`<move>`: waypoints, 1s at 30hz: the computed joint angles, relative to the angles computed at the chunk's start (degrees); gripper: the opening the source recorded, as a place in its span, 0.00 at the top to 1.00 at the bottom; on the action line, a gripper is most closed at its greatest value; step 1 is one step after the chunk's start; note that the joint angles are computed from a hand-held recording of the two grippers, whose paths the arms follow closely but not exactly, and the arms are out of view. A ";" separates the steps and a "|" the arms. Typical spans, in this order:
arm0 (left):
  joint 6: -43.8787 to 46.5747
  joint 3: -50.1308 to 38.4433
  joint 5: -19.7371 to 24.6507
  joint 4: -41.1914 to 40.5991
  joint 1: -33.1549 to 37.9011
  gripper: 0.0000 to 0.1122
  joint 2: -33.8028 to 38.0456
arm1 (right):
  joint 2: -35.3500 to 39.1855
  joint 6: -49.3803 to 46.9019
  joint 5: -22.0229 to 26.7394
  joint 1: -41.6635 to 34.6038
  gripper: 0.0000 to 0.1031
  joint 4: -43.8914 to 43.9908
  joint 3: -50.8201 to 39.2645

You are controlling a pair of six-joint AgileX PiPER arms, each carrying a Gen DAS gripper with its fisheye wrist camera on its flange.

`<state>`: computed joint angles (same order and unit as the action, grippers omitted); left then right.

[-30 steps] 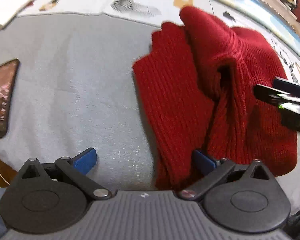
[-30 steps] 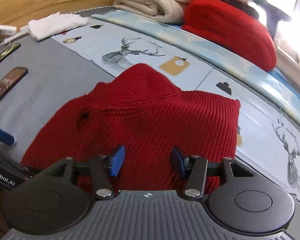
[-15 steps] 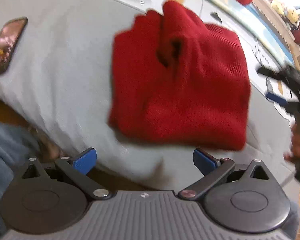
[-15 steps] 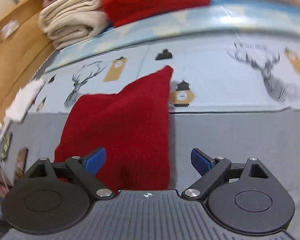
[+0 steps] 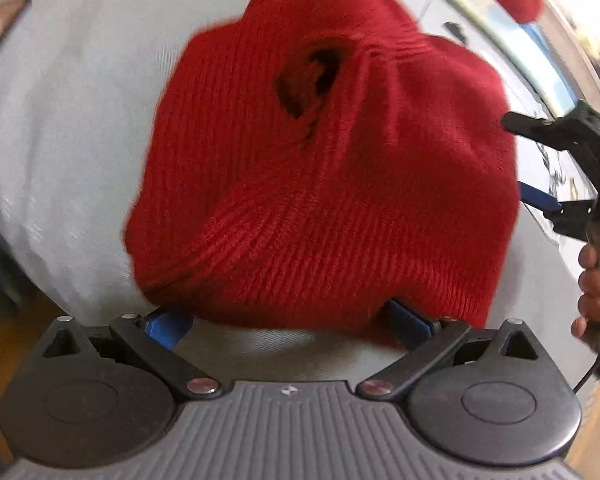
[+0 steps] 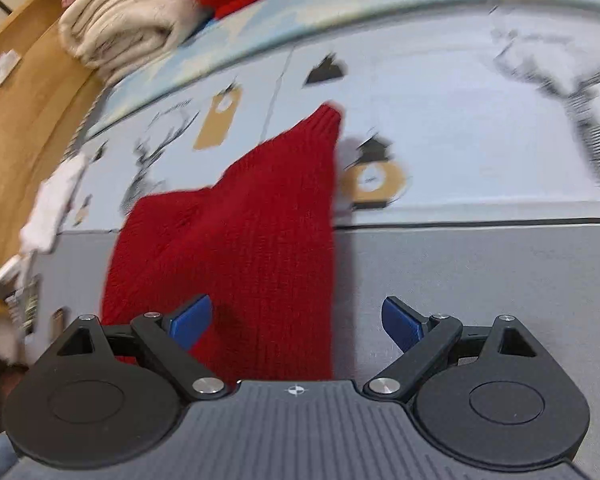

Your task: Fold small clothes

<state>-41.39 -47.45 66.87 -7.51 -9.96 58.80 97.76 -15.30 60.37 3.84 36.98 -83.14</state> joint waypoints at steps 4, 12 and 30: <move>7.55 3.96 -2.99 -9.51 9.62 0.08 2.03 | 6.83 1.23 2.24 -0.03 0.08 1.92 -6.94; 7.25 3.35 -3.93 -8.99 10.40 0.14 2.35 | 21.83 10.16 4.90 4.38 0.06 -1.07 -23.99; 36.65 -22.72 -4.40 1.84 14.90 0.53 26.34 | 2.21 0.52 -13.82 -6.91 0.72 15.53 12.77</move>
<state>-4.73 -70.17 62.47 -5.67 4.94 85.14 99.97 -14.78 46.55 -3.07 52.51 -70.37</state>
